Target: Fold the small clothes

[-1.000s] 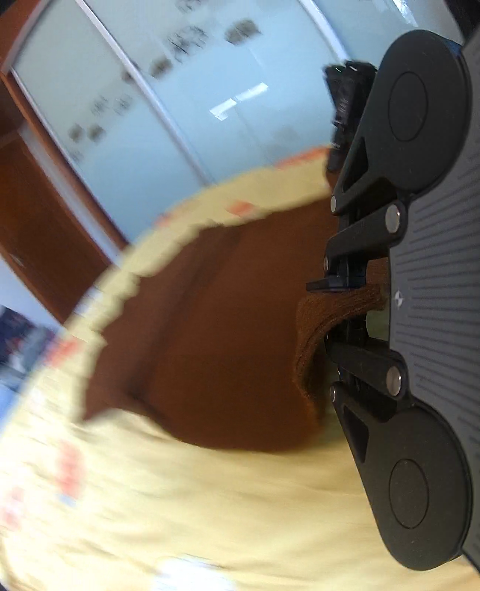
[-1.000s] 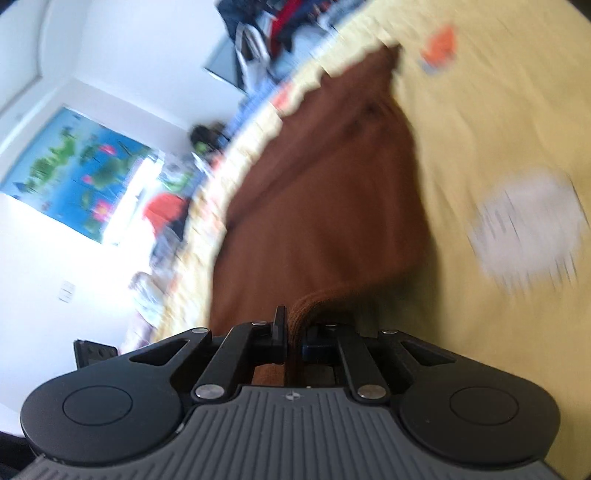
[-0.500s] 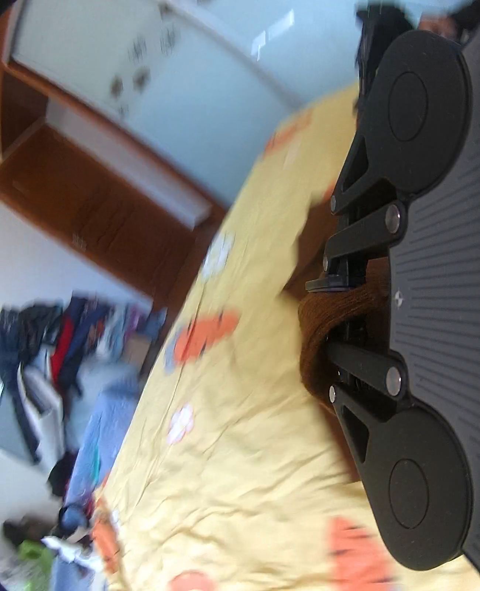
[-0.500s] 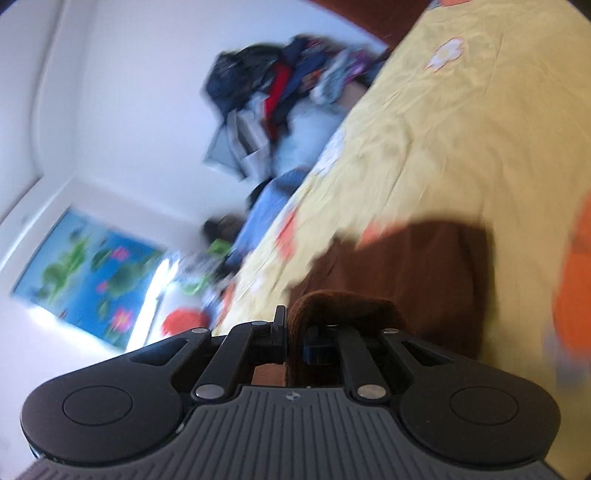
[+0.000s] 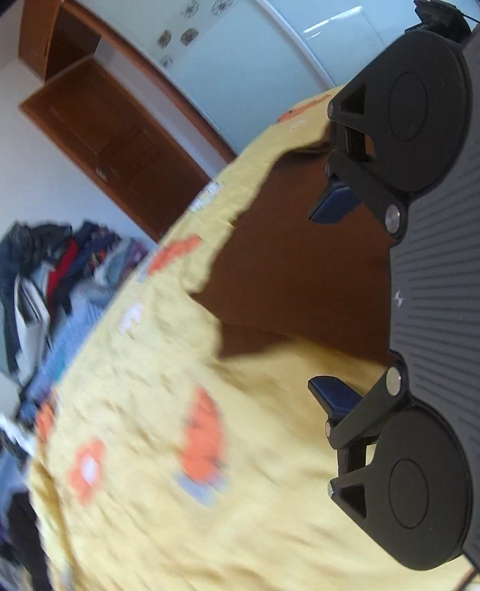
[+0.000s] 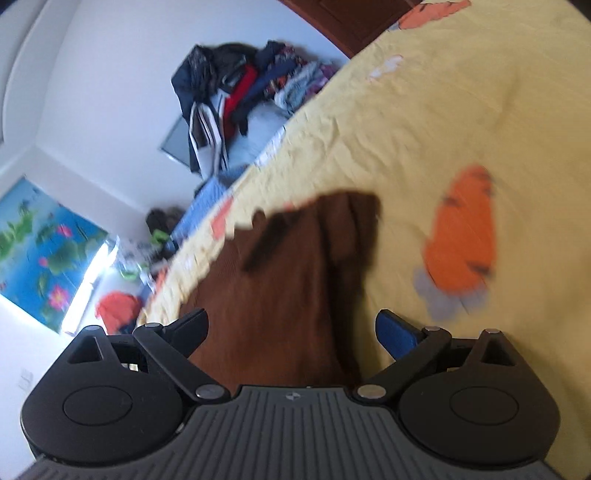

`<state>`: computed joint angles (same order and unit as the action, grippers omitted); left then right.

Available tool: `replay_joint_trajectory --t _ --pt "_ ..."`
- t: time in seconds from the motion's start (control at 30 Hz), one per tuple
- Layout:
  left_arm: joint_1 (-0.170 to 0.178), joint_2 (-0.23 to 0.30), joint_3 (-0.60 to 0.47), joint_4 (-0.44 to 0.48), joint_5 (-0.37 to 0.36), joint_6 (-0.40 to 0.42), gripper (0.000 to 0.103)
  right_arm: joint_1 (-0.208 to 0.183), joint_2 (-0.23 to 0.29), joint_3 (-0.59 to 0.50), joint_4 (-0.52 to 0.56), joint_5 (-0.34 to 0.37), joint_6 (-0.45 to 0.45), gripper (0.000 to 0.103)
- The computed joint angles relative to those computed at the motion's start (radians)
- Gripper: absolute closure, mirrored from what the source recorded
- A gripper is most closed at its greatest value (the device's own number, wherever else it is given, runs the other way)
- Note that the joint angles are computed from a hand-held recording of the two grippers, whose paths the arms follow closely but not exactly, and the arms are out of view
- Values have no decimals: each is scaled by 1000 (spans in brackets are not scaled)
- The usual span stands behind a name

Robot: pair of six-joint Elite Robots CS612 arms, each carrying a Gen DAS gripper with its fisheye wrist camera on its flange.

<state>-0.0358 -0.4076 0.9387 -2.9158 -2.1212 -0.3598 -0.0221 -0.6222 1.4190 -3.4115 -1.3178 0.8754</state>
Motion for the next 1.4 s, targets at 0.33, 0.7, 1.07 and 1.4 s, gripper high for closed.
replay_joint_trajectory --t 0.33,0.7,1.07,1.4 --pt "10 -65 222 -228 -19 -238 10 52 -65 97 53 -147 15 4" --pt "-38 -12 73 -79 71 -208 71 50 45 -87 51 -79 162 42" --pt "-7 -98 196 -98 -47 -56 95 39 -5 17 -51 28 63 87" --pt "27 -170 455 -258 -42 218 89 63 -172 285 65 11 -169 53"
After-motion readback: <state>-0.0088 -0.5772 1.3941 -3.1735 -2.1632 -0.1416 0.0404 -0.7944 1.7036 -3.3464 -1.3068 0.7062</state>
